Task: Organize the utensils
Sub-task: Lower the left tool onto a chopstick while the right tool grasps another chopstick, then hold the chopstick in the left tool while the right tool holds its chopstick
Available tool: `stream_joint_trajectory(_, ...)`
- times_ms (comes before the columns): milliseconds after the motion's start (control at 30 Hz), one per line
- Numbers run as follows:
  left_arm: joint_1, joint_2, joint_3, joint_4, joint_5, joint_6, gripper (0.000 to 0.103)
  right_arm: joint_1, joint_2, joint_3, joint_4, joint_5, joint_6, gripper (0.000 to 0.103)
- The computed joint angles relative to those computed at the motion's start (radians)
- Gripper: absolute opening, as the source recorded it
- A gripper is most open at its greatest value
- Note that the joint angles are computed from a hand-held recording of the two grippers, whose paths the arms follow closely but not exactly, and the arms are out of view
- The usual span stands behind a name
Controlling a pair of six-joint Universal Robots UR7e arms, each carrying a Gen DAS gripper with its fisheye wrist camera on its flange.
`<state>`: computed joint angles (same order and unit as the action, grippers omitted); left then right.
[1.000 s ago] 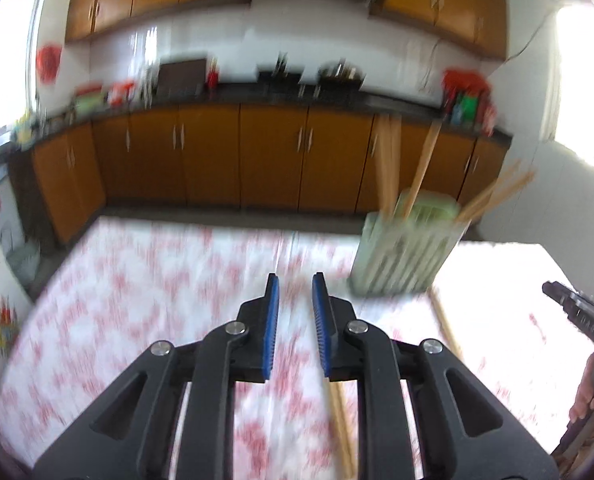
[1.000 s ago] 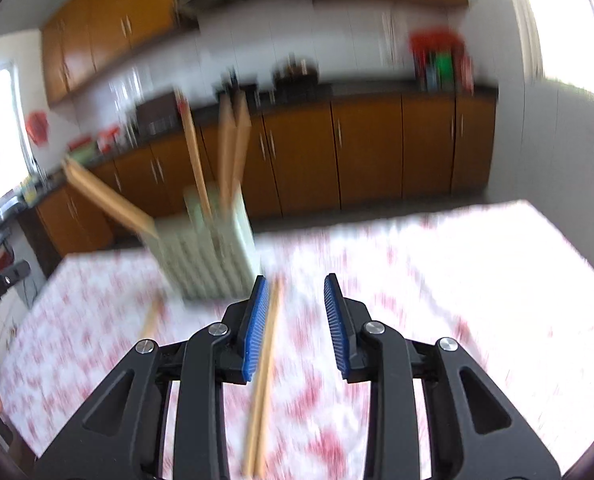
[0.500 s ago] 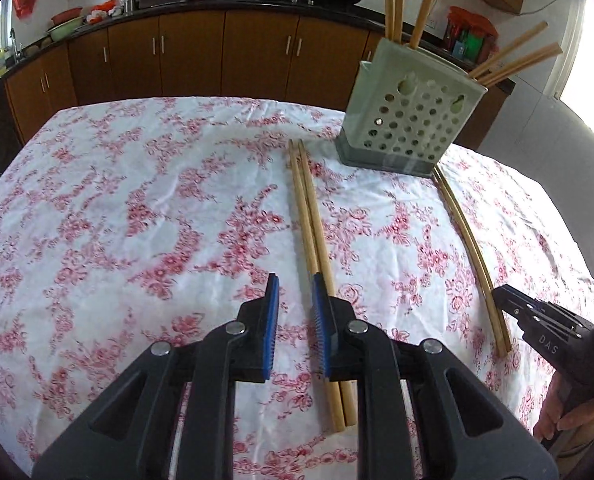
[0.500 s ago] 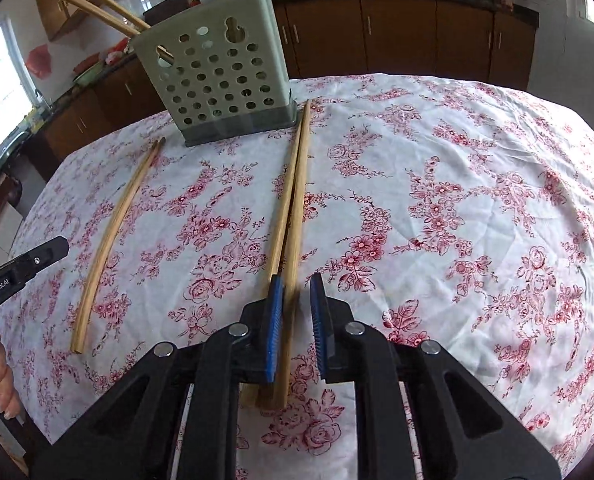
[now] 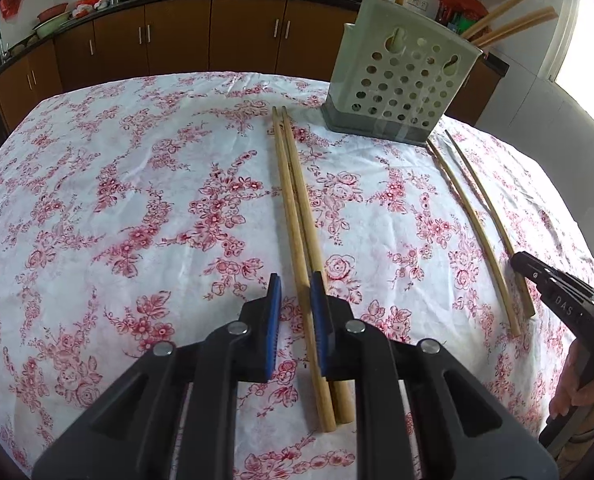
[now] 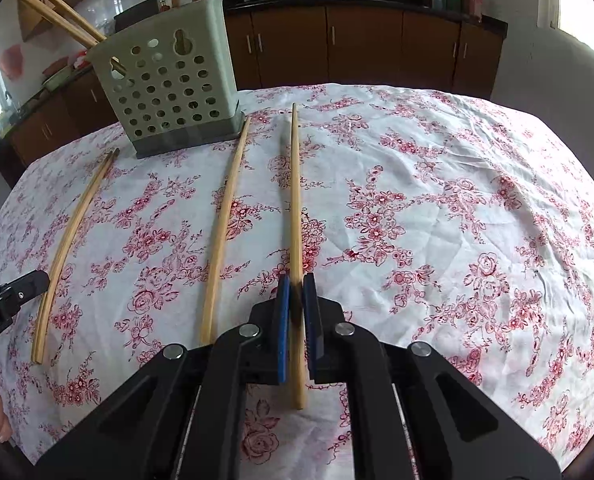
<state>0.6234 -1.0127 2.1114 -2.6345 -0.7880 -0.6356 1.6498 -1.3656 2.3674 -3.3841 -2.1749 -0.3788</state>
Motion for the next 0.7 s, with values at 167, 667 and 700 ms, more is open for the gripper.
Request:
stream_joint_trajectory(167, -0.012, 0.020, -0.013, 0.042, 0.051, 0.005, 0.015, 0.011, 0.018, 0.001, -0.013, -0.002, -0.019, 0.009)
stream_joint_trajectory(667, 0.067, -0.012, -0.021, 0.014, 0.152, 0.007, 0.011, -0.015, 0.034, -0.020, -0.080, -0.034, -0.060, 0.008)
stream_joint_trajectory(700, 0.067, -0.013, -0.021, 0.013, 0.152, 0.007, 0.011, -0.012, 0.039, -0.022, -0.084, -0.040, -0.064, 0.008)
